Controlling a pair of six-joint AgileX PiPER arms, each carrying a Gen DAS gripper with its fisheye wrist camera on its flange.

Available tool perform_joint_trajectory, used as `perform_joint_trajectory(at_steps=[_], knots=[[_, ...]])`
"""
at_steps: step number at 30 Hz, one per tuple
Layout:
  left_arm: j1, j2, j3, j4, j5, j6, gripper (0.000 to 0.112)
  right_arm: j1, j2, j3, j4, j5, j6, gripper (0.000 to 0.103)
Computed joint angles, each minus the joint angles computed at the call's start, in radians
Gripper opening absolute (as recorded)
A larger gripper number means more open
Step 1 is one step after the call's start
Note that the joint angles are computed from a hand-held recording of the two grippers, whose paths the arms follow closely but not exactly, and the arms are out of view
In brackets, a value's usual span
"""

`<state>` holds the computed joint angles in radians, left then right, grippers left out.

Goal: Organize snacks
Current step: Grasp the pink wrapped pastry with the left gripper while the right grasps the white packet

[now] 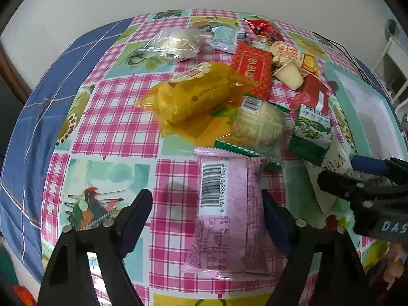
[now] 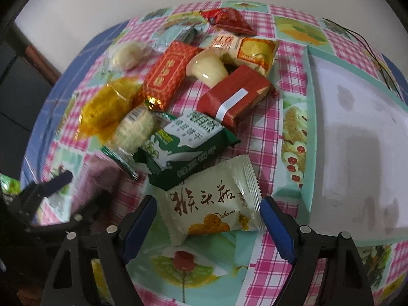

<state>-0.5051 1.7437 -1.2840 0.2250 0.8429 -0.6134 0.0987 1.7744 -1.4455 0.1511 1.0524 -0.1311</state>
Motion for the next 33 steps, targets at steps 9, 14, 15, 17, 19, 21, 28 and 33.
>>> perform_joint_trajectory(at_steps=[9,14,15,17,19,21,28,33], knots=[[0.009,0.005,0.014,-0.004,0.012,-0.015,0.061,0.033,0.022,0.02,-0.013,-0.031,0.014,0.078],[0.01,-0.003,0.011,0.009,0.032,-0.023,0.046,0.044,0.026,0.003,-0.028,-0.014,0.007,0.066],[0.011,-0.002,0.004,0.009,0.04,-0.024,0.044,0.045,0.027,-0.003,-0.026,-0.009,0.008,0.062],[0.014,-0.005,-0.005,0.008,0.056,-0.022,0.042,0.037,0.022,-0.01,-0.006,0.003,-0.007,0.058],[0.019,-0.006,-0.014,0.008,0.07,-0.019,0.041,0.039,0.019,-0.013,-0.005,0.009,-0.011,0.055],[0.012,-0.011,-0.022,0.008,0.089,-0.031,0.041,0.037,0.018,-0.015,0.001,0.013,-0.019,0.054],[-0.006,-0.038,-0.05,0.016,0.151,-0.065,0.041,-0.016,-0.015,-0.019,0.075,0.044,-0.071,0.035],[-0.001,-0.024,-0.116,-0.006,0.207,-0.092,0.041,-0.045,-0.024,-0.016,0.107,0.06,-0.103,0.034]])
